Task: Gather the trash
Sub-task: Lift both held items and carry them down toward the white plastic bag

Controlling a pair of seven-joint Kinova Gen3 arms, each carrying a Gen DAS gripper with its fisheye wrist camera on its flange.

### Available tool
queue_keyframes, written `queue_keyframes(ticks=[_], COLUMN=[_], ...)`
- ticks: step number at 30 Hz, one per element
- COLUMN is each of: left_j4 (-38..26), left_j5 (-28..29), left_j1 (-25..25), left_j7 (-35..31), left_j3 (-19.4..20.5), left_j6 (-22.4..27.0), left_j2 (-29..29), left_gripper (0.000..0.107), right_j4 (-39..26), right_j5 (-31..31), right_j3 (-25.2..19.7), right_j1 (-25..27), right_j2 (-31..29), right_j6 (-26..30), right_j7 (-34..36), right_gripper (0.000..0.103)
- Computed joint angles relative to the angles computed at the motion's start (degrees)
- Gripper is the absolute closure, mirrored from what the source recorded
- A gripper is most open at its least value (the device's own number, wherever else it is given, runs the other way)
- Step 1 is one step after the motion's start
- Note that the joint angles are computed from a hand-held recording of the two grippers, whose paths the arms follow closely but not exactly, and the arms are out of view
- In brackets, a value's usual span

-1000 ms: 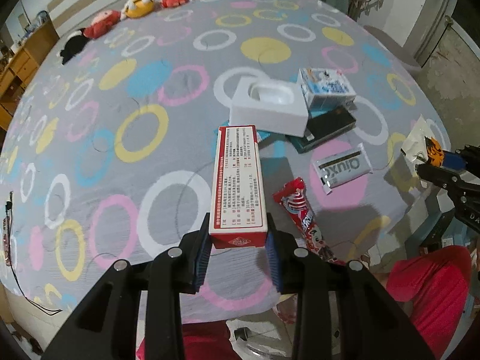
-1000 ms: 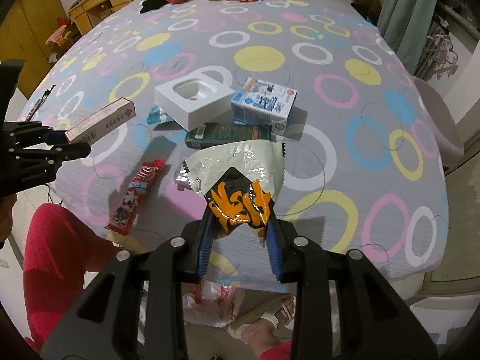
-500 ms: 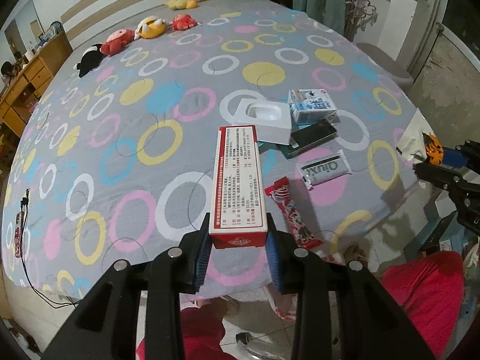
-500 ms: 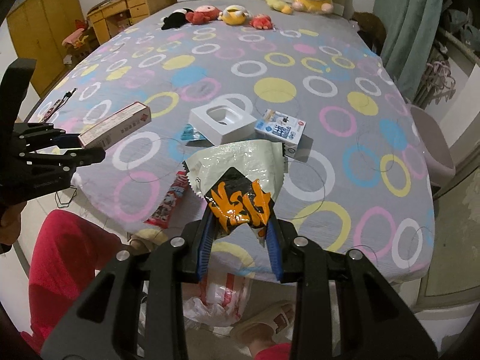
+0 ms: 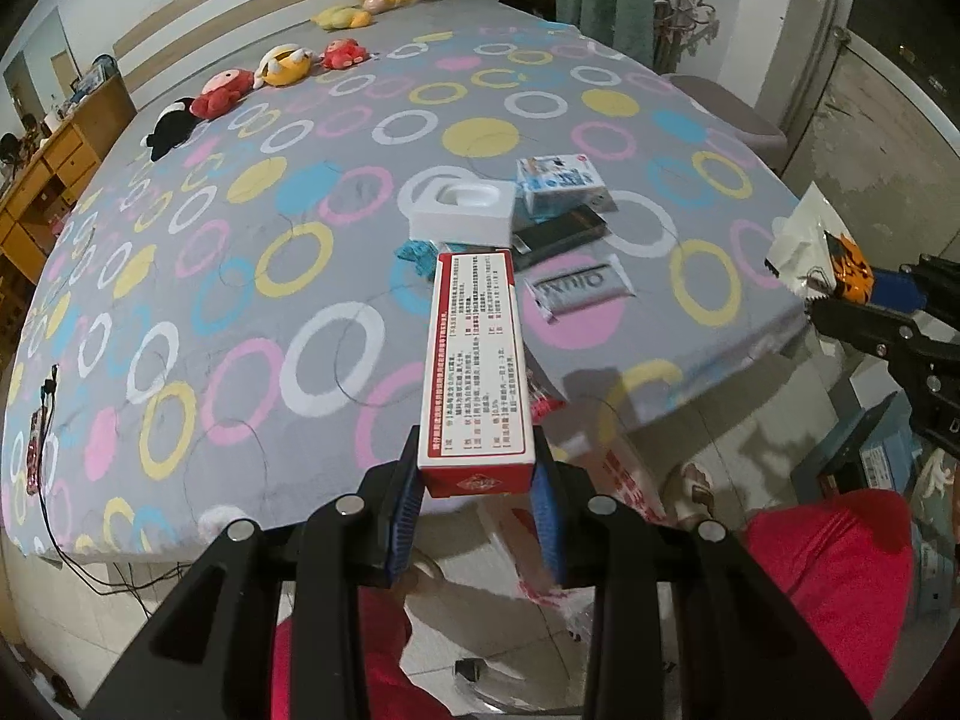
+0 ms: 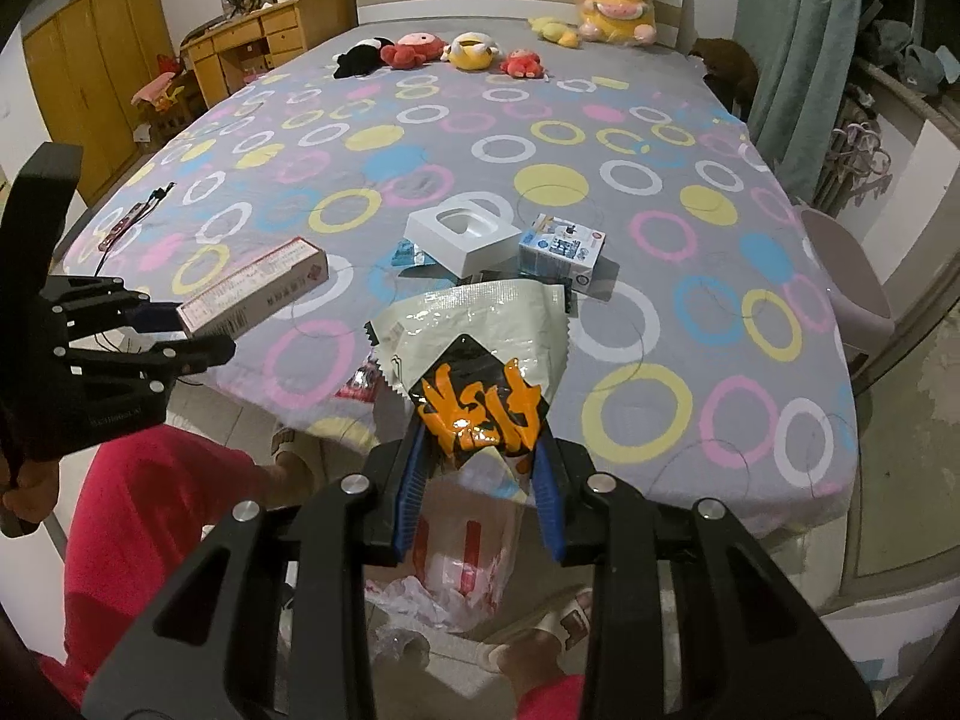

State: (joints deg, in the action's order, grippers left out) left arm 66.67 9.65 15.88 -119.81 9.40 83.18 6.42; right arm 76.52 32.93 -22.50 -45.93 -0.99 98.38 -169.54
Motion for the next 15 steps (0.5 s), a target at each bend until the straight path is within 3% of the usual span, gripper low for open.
queue_keyframes(ticks=[10, 15], left_j4=[9.1, 14.1], left_j5=[4.5, 5.5], left_j1=[-2.4, -3.1], left_j7=[-4.8, -8.1], left_j3=[-1.6, -2.4], left_j6=[-0.9, -1.4], left_j2=[-7.8, -11.0], left_gripper=[0.075, 0.075], right_j4=[-3.9, -3.9], right_j5=[2.6, 2.2], right_j3=[-2.6, -1.8], right_j1=[-8.0, -11.8], right_j2=[3.1, 4.6], right_j6=[6.4, 6.5], right_j7=[-6.1, -10.0], right_gripper=[0.071, 0.071])
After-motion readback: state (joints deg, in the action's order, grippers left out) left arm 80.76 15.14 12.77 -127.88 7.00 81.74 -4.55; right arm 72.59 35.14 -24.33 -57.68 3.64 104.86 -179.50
